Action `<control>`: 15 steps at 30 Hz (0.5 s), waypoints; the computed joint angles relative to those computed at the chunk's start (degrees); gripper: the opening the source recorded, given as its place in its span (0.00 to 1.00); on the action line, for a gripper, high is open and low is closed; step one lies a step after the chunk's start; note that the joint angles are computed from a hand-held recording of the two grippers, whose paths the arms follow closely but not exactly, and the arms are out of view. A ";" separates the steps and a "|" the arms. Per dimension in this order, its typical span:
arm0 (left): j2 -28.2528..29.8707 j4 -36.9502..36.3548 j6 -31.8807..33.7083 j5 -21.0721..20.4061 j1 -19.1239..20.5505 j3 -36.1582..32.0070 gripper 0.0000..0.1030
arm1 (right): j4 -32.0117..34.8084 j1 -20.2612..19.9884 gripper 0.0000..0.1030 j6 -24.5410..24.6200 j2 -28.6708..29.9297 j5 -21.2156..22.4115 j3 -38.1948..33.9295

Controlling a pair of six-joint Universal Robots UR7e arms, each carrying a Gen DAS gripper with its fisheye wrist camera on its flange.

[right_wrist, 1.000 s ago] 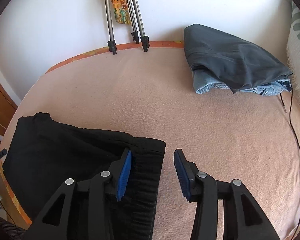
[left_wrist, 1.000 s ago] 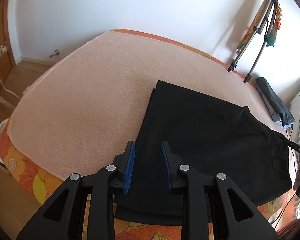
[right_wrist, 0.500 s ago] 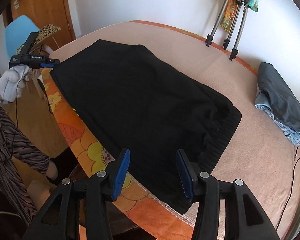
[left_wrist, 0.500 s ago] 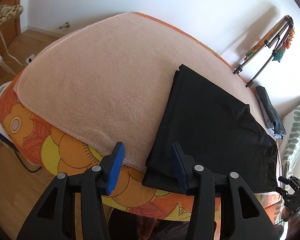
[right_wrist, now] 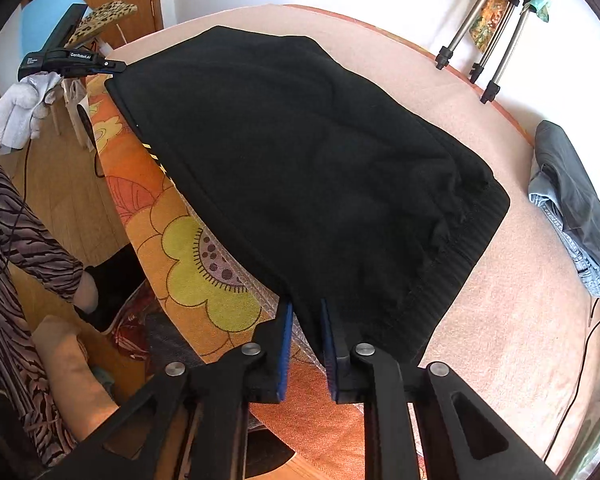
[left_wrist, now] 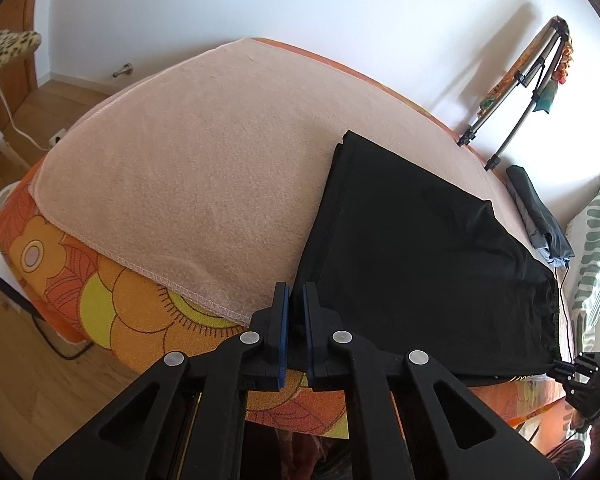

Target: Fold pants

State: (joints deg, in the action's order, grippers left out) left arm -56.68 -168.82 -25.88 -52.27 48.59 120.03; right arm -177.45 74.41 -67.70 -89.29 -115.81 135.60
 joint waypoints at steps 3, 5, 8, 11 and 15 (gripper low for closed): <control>-0.88 -0.36 0.02 -0.22 -0.23 0.49 0.03 | -0.90 0.15 0.03 -1.36 -0.62 0.26 0.21; -1.36 -0.70 -0.42 -0.14 -0.33 1.08 0.03 | -2.36 0.26 0.01 -2.38 -0.46 -0.17 0.29; -2.08 -1.89 -1.63 -1.48 0.02 2.09 0.03 | -2.13 0.20 0.01 -1.89 -0.22 -0.31 -0.14; -2.26 -3.01 -2.00 0.04 -0.62 2.99 0.03 | -4.43 0.20 0.01 -2.71 1.09 -1.00 0.28; -2.47 0.11 -6.37 -2.43 0.76 1.57 0.44 | -5.19 -0.04 0.01 -3.12 1.75 -1.06 0.46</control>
